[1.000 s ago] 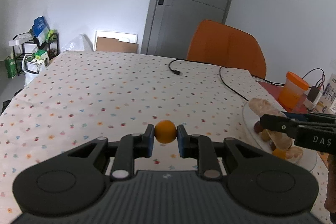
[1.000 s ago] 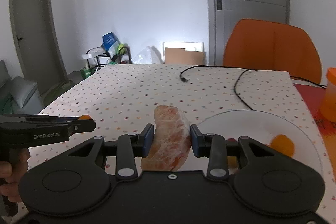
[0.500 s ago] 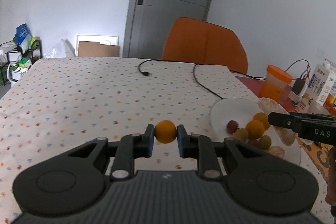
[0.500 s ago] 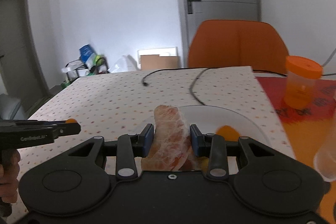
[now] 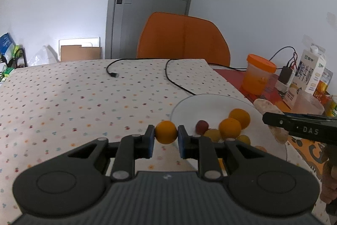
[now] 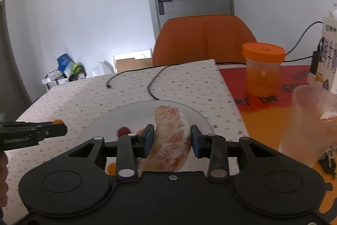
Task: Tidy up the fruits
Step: 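Carry the mandarin in the left tool while the right tool carries the pomelo segment to the plate, then open the left tool over the plate while the right tool releases the pomelo segment onto it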
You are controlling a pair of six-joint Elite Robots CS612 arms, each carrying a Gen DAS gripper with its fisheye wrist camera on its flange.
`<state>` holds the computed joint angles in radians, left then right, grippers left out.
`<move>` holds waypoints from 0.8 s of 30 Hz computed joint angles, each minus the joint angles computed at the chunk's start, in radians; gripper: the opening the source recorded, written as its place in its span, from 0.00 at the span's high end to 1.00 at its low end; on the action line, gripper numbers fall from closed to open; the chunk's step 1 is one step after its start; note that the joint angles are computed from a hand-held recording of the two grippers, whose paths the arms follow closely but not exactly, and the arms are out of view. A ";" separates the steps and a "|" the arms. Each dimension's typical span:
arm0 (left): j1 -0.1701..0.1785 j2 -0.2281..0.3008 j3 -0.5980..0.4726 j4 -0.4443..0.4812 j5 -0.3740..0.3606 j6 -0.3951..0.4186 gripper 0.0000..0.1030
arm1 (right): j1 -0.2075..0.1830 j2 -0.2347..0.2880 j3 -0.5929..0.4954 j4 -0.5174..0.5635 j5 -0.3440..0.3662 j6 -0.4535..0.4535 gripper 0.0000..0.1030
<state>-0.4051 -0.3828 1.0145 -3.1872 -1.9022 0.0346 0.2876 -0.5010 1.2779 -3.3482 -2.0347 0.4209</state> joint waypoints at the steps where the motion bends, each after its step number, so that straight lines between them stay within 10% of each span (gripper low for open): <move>1: -0.002 0.000 -0.001 0.002 0.000 0.003 0.79 | -0.003 0.001 0.001 -0.001 0.002 0.006 0.65; 18: -0.012 0.004 -0.007 0.008 -0.012 -0.012 0.75 | 0.003 -0.011 0.053 -0.103 0.045 0.029 0.25; 24: 0.002 -0.004 0.003 0.014 0.002 -0.040 0.53 | 0.012 -0.009 0.048 -0.112 0.062 0.041 0.20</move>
